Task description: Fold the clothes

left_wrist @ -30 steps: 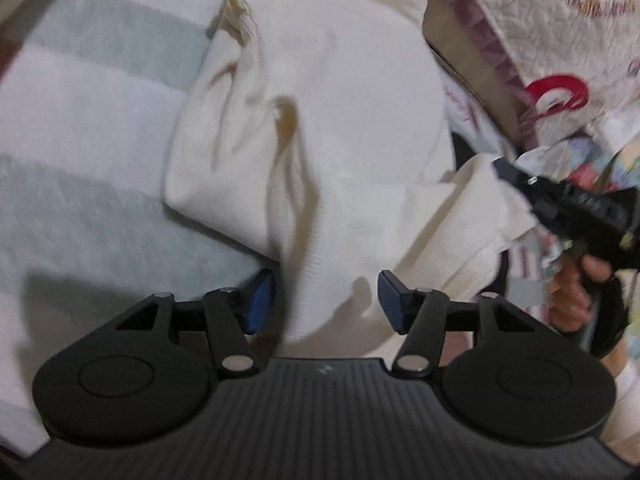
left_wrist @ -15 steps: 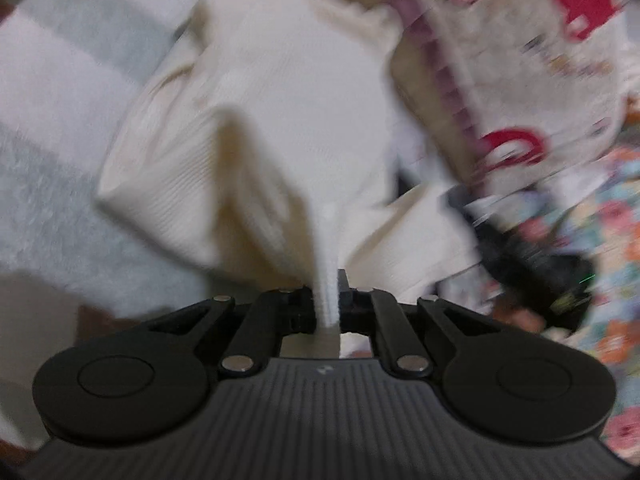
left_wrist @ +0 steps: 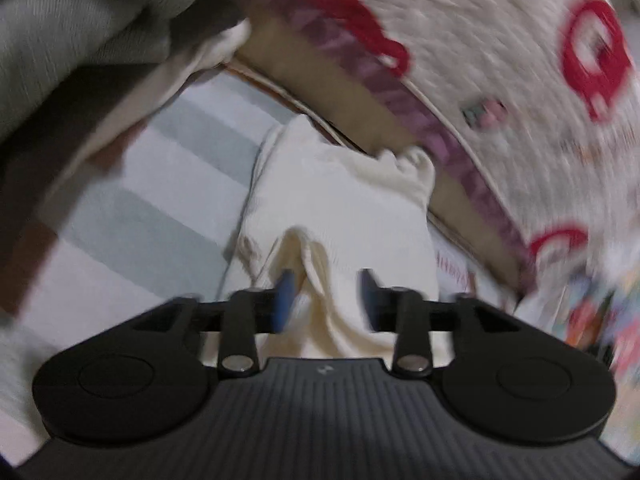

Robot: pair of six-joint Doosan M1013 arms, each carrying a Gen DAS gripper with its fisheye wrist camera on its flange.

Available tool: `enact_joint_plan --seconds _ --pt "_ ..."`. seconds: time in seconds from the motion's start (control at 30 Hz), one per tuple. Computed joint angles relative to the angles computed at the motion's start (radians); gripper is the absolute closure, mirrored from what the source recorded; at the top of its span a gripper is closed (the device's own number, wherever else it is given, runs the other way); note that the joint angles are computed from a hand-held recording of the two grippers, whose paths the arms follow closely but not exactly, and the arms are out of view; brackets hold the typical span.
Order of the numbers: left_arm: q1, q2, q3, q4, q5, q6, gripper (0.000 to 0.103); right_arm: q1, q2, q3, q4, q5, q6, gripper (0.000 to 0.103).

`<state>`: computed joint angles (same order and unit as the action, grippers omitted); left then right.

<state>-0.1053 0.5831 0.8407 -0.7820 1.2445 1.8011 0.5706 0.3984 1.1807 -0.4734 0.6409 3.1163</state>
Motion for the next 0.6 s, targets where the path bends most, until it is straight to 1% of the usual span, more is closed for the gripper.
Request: enact_joint_plan --seconds 0.07,0.1,0.17,0.23,0.3,0.33,0.4,0.43,0.5,0.53,0.57,0.6 --pt "0.008 -0.020 0.036 0.021 0.014 0.082 0.054 0.017 -0.033 0.066 -0.092 -0.053 0.130 0.054" --pt "0.006 -0.028 0.049 0.052 0.018 0.113 0.054 0.025 -0.049 0.098 -0.133 -0.082 0.188 0.053" --pt "-0.006 -0.050 0.082 0.140 -0.009 0.203 0.054 0.043 -0.080 0.159 -0.230 -0.134 0.319 0.053" --pt "-0.016 -0.060 0.094 0.186 -0.021 0.277 0.054 0.055 -0.098 0.198 -0.280 -0.185 0.374 0.053" --pt "-0.017 -0.052 0.093 0.152 -0.018 0.297 0.054 0.061 -0.095 0.201 -0.242 -0.212 0.328 0.053" --pt "-0.018 -0.045 0.090 0.130 -0.013 0.301 0.054 0.061 -0.088 0.190 -0.198 -0.217 0.273 0.053" --pt "-0.023 -0.042 0.101 0.119 -0.031 0.338 0.054 0.061 -0.073 0.167 -0.112 -0.224 0.152 0.053" --pt "-0.027 -0.042 0.109 0.124 -0.044 0.349 0.054 0.060 -0.063 0.149 -0.052 -0.216 0.064 0.053" --pt "-0.034 -0.043 0.122 0.138 -0.066 0.353 0.053 0.059 -0.040 0.108 0.066 -0.188 -0.113 0.053" --pt "-0.035 -0.042 0.126 0.138 -0.070 0.347 0.051 0.061 -0.026 0.082 0.099 -0.157 -0.180 0.053" --pt "-0.036 -0.042 0.129 0.140 -0.072 0.340 0.048 0.066 -0.016 0.061 0.090 -0.119 -0.205 0.053" --pt "-0.037 -0.041 0.131 0.144 -0.074 0.332 0.048 0.071 -0.006 0.040 0.074 -0.082 -0.222 0.053"
